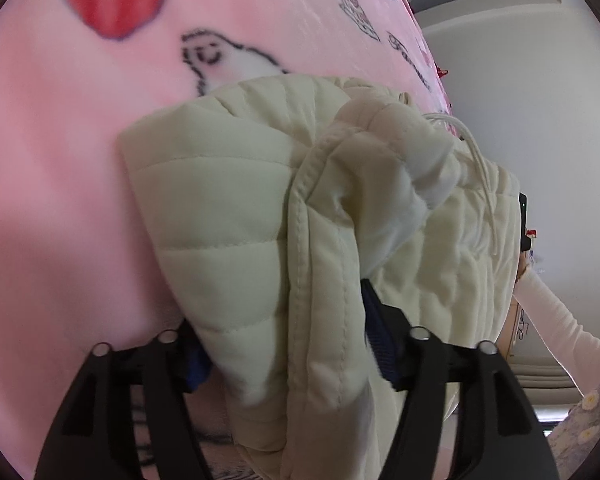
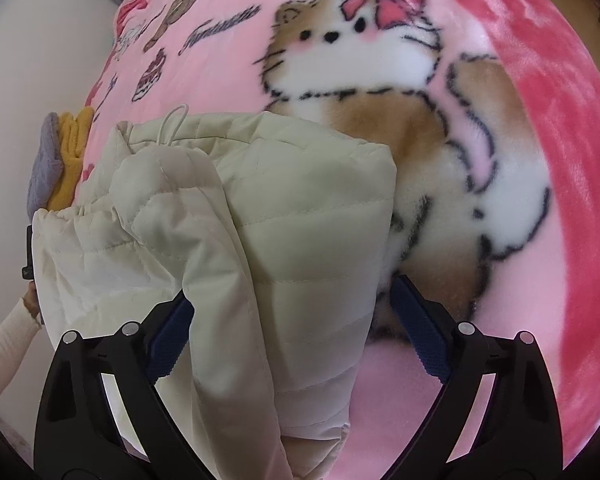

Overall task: Fold large clothes
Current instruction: 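Grasp the folded jacket bundle with both grippers from its sides, then lift the folded jacket with both grippers and carry it toward the sweater stack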

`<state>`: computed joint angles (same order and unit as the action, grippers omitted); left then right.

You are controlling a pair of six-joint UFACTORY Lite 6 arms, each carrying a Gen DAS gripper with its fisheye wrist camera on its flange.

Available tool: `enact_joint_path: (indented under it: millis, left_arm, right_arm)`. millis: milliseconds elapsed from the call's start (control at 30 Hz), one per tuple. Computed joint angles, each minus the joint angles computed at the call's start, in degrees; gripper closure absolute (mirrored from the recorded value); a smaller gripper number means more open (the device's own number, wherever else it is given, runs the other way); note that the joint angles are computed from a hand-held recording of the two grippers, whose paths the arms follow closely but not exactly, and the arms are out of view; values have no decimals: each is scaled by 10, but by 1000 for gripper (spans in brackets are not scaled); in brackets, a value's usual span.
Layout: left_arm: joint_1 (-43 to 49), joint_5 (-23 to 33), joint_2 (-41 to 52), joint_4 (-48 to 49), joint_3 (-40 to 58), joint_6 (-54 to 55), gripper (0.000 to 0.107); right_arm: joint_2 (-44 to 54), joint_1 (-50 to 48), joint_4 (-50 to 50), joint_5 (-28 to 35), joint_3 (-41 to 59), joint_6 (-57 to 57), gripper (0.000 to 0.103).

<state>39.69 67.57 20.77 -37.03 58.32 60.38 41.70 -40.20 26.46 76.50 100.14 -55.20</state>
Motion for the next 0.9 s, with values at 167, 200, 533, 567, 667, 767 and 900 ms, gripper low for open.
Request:
enact_joint_path:
  millis: [167, 200, 533, 567, 667, 767, 900]
  left_arm:
    - [-16, 35, 43, -17, 20, -8, 9]
    - [-27, 36, 43, -16, 20, -12, 9]
    - [-10, 25, 13, -37, -6, 40, 62]
    - [-8, 24, 5, -45, -14, 45, 65]
    - [1, 26, -21, -65, -33, 55, 76]
    - [10, 29, -75, -91, -61, 61, 81]
    - [85, 73, -126, -93, -83, 86, 83]
  right_arm:
    - [29, 0, 6, 35, 31, 15, 13]
    - [33, -1, 7, 40, 38, 15, 13]
    - [-23, 8, 30, 46, -15, -14, 73]
    - [-38, 8, 31, 42, -26, -18, 76]
    - [-71, 9, 26, 32, -45, -19, 82]
    - [-127, 12, 27, 18, -74, -22, 85]
    - [-195, 0, 51, 31, -82, -6, 87]
